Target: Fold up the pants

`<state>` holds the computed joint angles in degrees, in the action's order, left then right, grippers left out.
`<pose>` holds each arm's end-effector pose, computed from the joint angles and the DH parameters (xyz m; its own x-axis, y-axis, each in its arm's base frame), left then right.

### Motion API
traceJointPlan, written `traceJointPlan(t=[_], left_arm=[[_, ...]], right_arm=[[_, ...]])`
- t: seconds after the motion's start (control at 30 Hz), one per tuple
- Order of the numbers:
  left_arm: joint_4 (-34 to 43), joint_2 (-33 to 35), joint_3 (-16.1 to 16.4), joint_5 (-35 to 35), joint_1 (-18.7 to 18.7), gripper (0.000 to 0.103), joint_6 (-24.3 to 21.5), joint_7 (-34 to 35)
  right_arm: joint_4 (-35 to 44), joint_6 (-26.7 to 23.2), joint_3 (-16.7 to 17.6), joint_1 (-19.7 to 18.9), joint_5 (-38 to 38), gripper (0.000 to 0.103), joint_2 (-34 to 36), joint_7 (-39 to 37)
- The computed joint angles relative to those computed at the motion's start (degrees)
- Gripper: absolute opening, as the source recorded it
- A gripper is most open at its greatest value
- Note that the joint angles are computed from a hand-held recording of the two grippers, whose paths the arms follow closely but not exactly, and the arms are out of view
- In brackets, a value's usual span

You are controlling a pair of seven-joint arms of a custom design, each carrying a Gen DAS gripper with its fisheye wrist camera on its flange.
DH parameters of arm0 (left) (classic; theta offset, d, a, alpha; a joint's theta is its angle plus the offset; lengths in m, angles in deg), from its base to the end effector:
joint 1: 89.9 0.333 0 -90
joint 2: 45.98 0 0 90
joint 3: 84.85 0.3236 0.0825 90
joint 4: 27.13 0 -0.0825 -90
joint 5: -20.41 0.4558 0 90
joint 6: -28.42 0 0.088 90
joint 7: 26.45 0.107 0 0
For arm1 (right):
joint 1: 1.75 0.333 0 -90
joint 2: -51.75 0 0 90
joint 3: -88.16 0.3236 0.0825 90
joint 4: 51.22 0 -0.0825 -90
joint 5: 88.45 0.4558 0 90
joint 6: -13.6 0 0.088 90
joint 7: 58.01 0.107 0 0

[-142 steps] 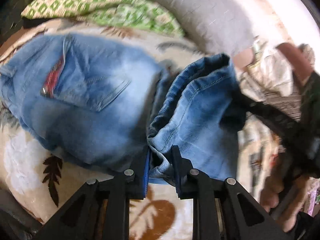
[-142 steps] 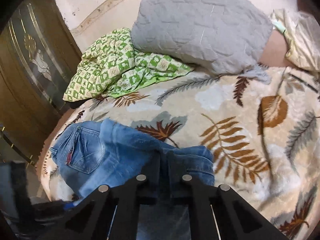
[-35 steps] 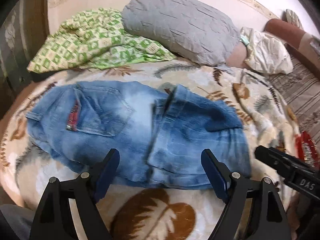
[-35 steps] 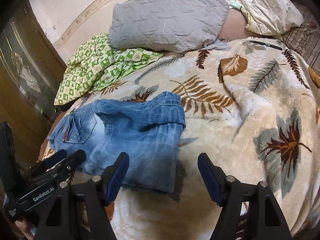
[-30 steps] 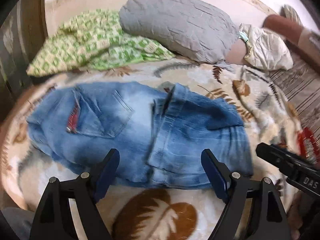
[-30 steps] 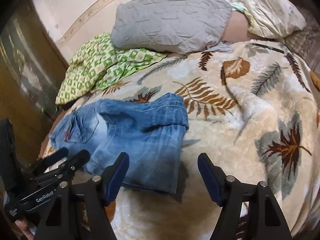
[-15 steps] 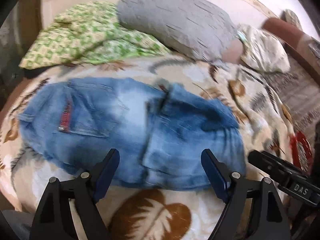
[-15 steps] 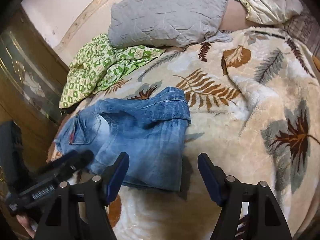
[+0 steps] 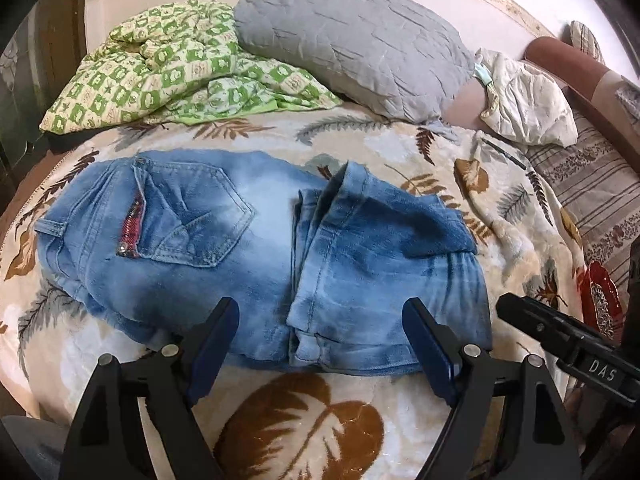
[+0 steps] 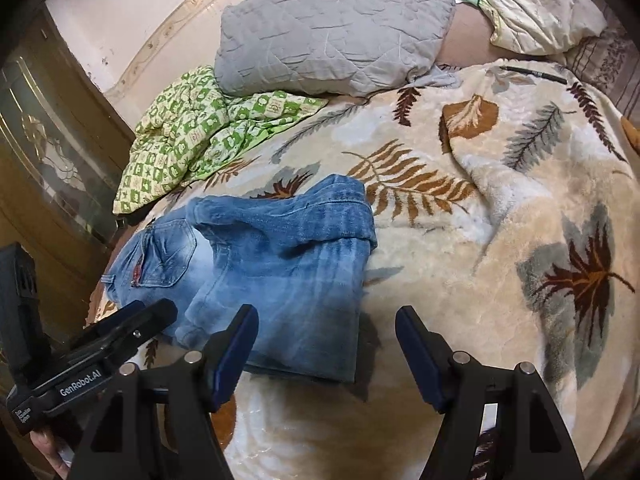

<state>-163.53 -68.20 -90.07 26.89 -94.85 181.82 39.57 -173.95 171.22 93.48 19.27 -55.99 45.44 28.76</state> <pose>0.5301 -0.1016 0.5239 0.1059 -0.9862 0.1277 -0.7642 -0.1628 -0.6241 0.5694 0.2592 0.5065 0.2086 -0.8729 -0.4411 -0.8242 0.0859 -0.5598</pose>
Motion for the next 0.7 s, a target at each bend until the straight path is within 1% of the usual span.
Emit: traceJointPlan(t=[0.07,0.1,0.17,0.2,0.23,0.33,0.4,0.43,0.5,0.57,0.7], left_arm=[[-0.25,-0.16,0.16,-0.44,0.01,0.084,0.65,-0.49],[-0.01,0.21,0.73,-1.43,-0.77,0.084,0.27,0.63],[0.22,0.38,-0.36,0.12,-0.05,0.084,-0.47,0.24],[0.17,0.18,-1.04,1.47,0.64,0.084,-0.41,-0.55],[0.06,-0.04,-1.03,1.89,0.79,0.084,-0.21,-0.73],[-0.21,-0.36,0.43,-0.16,0.38,0.084,-0.01,-0.84],[-0.09,0.02,0.96,-1.49,0.01,0.084,-0.52,-0.6],[-0.01,0.22,1.08,-2.0,-0.31,0.084,-0.67,-0.07],[0.16,0.36,-0.08,-0.32,0.19,0.084,-0.95,-0.03],[0.06,0.1,-0.44,0.67,0.28,0.084,-0.63,0.29],[0.25,0.01,0.88,-1.38,-0.2,0.084,-1.08,0.71]], right_arm=[[-0.22,0.31,0.1,-0.03,-0.37,0.074,-0.23,0.42],[0.03,-0.26,0.13,0.15,-0.35,0.074,-0.02,-0.14],[0.57,-1.06,0.3,0.39,-0.59,0.074,0.41,-0.66],[0.42,-0.71,0.41,0.26,-1.35,0.074,0.27,-0.04],[0.28,-0.24,0.44,0.08,-1.96,0.074,0.12,0.83],[-0.18,0.69,0.49,-0.41,-3.77,0.074,-0.05,3.42],[0.14,0.22,0.35,-0.4,-3.97,0.074,0.31,3.55],[0.48,-0.24,0.47,-0.36,-4.55,0.074,0.65,3.68],[0.81,-0.61,0.58,-0.1,-4.78,0.074,0.9,2.9],[0.71,-0.14,0.71,-0.13,-5.63,0.074,0.78,3.3],[1.21,0.11,0.47,0.02,-4.43,0.074,0.81,3.1]])
